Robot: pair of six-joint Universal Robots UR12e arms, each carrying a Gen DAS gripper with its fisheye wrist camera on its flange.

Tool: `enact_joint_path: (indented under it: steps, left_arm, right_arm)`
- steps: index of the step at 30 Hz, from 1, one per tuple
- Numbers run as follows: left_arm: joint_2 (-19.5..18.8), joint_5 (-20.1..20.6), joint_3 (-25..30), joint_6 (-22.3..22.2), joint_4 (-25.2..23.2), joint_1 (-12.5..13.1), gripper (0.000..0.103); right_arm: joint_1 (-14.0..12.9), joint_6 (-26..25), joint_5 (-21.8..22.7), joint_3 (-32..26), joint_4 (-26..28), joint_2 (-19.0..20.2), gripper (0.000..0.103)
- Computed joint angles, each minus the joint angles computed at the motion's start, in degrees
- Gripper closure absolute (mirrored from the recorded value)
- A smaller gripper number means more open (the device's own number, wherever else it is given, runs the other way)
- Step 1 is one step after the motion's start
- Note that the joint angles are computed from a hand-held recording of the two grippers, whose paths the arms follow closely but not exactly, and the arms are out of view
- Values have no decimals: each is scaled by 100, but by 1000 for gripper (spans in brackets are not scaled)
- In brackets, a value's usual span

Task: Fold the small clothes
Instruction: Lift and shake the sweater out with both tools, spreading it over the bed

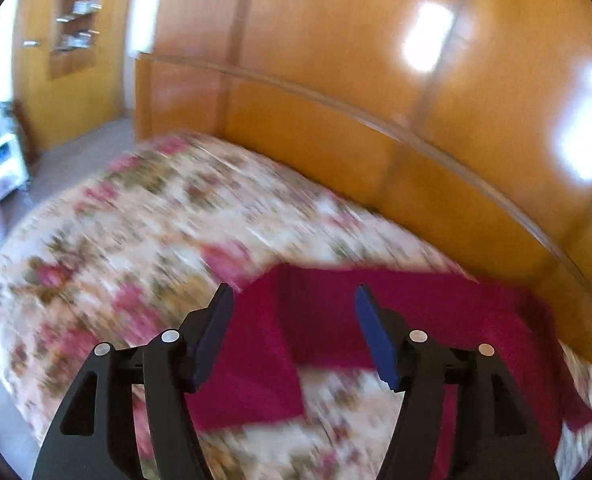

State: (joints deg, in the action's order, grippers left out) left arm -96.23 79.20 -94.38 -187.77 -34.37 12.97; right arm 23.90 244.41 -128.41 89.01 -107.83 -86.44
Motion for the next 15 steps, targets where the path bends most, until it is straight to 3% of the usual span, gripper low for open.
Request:
enact_joint_path:
  steps: [2,5,8,11,15]
  left_arm:
    - [217,-538,-282,392,-155,19,41]
    - [543,-1442,-705,1075,-755,61,41]
    - [850,-2256,-1092,1584,-1557,105,41]
    - [1080,-3013,-1416,1855,-2230,157,41]
    - [1145,-3335,-1620,1740,-2424,84,41]
  right_arm:
    - [121,28,-27,15,-112,-12,39]
    - [266,-356,243,286,-724,-119,37]
    - [540,-956,1386,543,-1522,-150,37]
    - [738,-1170,2401,693,-1953,-58,40]
    - [951,-1313,3008,659,-2073,222,48]
